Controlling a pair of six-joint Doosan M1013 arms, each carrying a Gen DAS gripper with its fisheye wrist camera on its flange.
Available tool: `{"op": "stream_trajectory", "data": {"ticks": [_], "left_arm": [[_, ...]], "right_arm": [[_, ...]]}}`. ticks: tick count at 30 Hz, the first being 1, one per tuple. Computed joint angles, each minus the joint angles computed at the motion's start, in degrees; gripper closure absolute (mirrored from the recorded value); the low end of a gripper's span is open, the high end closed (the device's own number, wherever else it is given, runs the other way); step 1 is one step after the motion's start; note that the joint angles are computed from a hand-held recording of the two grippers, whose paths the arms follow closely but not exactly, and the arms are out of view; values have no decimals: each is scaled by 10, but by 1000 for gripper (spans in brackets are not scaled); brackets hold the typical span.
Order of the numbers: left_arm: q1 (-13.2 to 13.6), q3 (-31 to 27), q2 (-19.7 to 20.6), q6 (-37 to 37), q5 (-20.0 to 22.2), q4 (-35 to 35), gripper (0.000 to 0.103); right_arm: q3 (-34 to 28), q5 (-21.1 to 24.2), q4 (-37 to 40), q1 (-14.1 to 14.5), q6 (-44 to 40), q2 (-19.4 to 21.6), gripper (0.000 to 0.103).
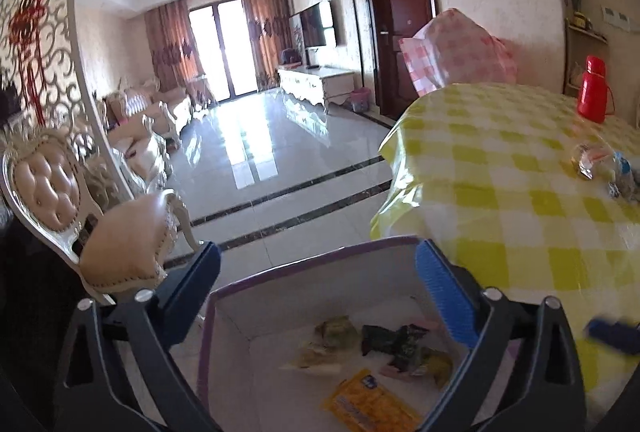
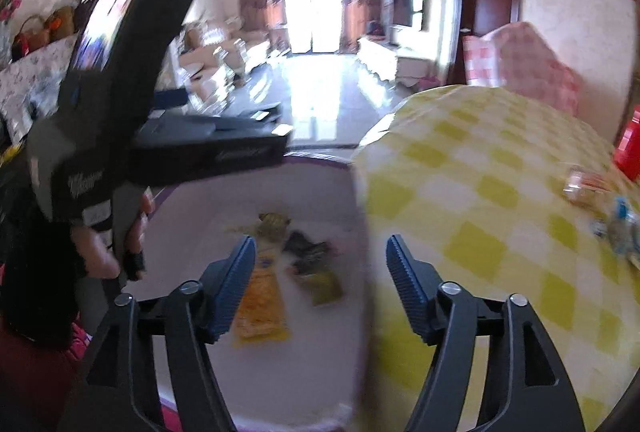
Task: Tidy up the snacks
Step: 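Carry both packets to the white box and open both tools to drop them, then grasp the blue-and-white snack bag with the left tool while the right grasps the round bun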
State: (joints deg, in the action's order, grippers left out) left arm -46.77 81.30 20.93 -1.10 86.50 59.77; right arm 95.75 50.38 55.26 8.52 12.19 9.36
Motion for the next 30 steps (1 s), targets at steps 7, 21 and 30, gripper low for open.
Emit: {"op": "stream_trajectory", "data": {"ticks": [7, 21, 30], "left_arm": [[-18, -74, 48, 70, -19, 17, 2], [-6, -333, 200, 303, -272, -172, 2], [14, -553, 343, 353, -244, -246, 2]], "right_arm": [[-1, -45, 35, -80, 24, -2, 26], [-74, -124, -91, -216, 319, 81, 19], [-236, -74, -223, -208, 410, 187, 16]]}}
